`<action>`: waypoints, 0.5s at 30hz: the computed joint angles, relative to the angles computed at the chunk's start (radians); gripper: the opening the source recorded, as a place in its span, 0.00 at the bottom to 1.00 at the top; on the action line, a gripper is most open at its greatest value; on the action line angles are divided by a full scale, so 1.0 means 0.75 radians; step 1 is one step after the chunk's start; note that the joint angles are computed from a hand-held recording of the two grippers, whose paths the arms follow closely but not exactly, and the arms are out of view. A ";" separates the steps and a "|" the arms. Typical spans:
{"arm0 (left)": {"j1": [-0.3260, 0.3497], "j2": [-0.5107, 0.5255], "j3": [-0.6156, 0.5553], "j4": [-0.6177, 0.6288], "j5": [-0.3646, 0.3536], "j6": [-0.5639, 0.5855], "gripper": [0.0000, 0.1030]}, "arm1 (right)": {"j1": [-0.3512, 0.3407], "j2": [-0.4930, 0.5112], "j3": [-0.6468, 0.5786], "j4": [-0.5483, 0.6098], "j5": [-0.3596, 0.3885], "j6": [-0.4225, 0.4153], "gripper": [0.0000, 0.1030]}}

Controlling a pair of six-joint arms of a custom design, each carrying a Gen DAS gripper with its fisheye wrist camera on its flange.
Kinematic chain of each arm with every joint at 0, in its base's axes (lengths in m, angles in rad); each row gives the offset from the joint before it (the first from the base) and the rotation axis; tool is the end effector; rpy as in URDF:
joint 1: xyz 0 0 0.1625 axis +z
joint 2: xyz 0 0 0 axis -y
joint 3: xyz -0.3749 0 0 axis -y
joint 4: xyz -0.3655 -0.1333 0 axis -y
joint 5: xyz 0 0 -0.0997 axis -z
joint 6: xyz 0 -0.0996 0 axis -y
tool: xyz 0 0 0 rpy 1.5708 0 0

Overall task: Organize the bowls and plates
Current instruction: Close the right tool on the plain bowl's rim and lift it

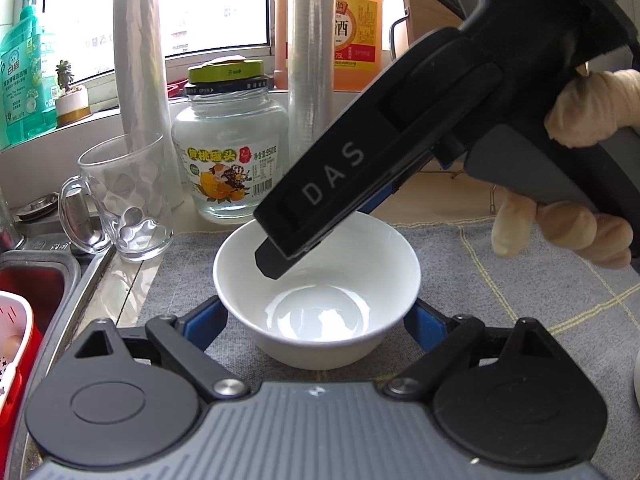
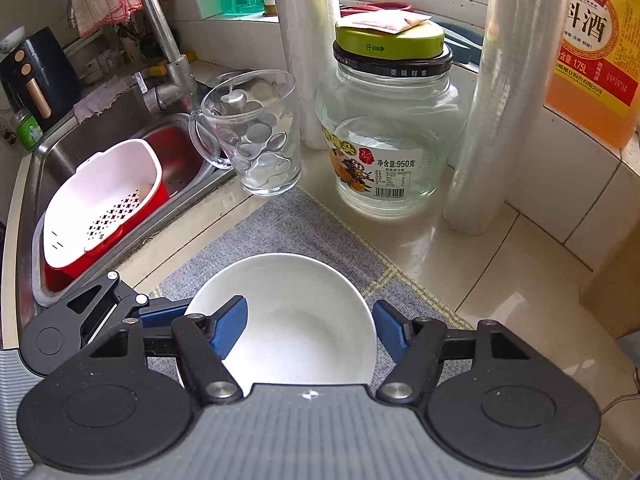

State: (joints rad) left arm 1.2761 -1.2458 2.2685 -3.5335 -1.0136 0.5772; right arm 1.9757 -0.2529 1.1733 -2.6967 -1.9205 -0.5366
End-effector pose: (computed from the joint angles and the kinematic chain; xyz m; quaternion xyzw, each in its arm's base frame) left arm 0.0510 -0.4724 0.2365 0.2491 0.8296 -0.3966 0.3040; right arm 0.3673 -0.6052 -0.1058 0.4284 -0.8811 0.0894 0.1793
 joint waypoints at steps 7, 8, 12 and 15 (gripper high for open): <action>0.002 -0.003 -0.004 -0.009 -0.009 0.025 0.91 | -0.009 0.007 -0.024 0.053 0.014 -0.010 0.69; 0.003 -0.004 -0.005 -0.006 -0.009 0.025 0.91 | -0.009 0.008 -0.026 0.059 0.013 -0.013 0.69; 0.006 -0.002 -0.011 0.000 -0.014 0.021 0.91 | -0.008 0.022 -0.055 0.083 0.009 -0.024 0.69; 0.009 -0.004 -0.010 0.004 -0.019 0.026 0.91 | -0.012 0.029 -0.071 0.096 0.015 -0.021 0.69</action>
